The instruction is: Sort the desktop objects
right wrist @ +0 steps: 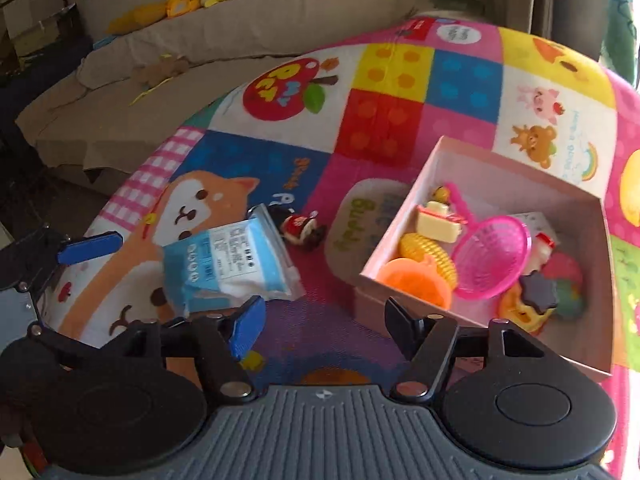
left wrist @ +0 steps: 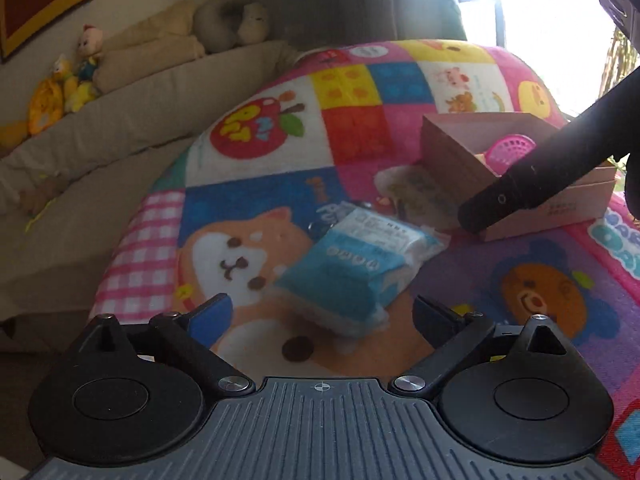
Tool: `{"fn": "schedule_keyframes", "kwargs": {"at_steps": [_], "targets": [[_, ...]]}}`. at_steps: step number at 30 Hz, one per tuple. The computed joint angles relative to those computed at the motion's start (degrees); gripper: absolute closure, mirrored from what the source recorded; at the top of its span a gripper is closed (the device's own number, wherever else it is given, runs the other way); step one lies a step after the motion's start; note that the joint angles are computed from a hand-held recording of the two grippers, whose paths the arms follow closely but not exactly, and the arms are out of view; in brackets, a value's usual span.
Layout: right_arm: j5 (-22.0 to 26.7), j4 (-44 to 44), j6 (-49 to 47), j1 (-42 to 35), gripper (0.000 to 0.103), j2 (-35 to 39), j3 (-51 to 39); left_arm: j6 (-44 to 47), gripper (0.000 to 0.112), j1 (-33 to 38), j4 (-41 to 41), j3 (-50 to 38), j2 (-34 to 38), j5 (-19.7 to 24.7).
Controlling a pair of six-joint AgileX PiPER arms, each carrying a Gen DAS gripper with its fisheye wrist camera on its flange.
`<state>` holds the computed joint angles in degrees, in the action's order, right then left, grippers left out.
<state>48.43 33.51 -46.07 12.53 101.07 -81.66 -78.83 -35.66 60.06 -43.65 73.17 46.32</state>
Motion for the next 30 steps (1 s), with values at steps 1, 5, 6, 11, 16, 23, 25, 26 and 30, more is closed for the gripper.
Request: {"fn": "schedule_keyframes", "kwargs": {"at_steps": [1,5,6,11,16,23,25,26,30], "targets": [[0.53,-0.47,2.01,1.28,0.024,0.9,-0.98,-0.58,0.012,1.04,-0.96,1.37,-0.59,-0.08],[-0.32,-3.64,9.87,7.5,0.021,4.65,-4.93,-1.34,0.012,4.37,-3.55,5.88,-3.4,-1.66],[-0.3,-4.57,11.84,8.68,0.02,6.01,-6.59,-1.25,0.012,4.99,-3.94,6.46,-3.84,-2.24],[0.2,-14.09,23.46,13.67,0.022,15.5,-18.11,-1.08,0.012,5.76,-5.51,8.16,-6.32,-4.34],[9.94,-7.99,22.49,12.41,0.023,18.95,-23.45,3.65,0.011,6.7,-8.97,8.42,-8.62,-7.66],[7.3,-6.84,12.28,15.13,0.023,11.12,-16.65,3.33,0.011,4.15,-8.54,8.44,-10.14,-7.76],[4.96,-11.28,18.56,15.58,0.023,13.4,-21.07,2.61,0.01,4.11,-8.31,8.47,-10.45,-7.69],[5.48,-13.92,22.32,15.76,0.023,15.76,-24.75,2.22,0.01,4.12,-8.16,8.52,-10.46,-7.71],[5.6,-22.42,29.59,16.81,0.022,23.14,-32.08,2.43,0.01,5.27,-8.64,8.4,-9.87,-7.74]]}}
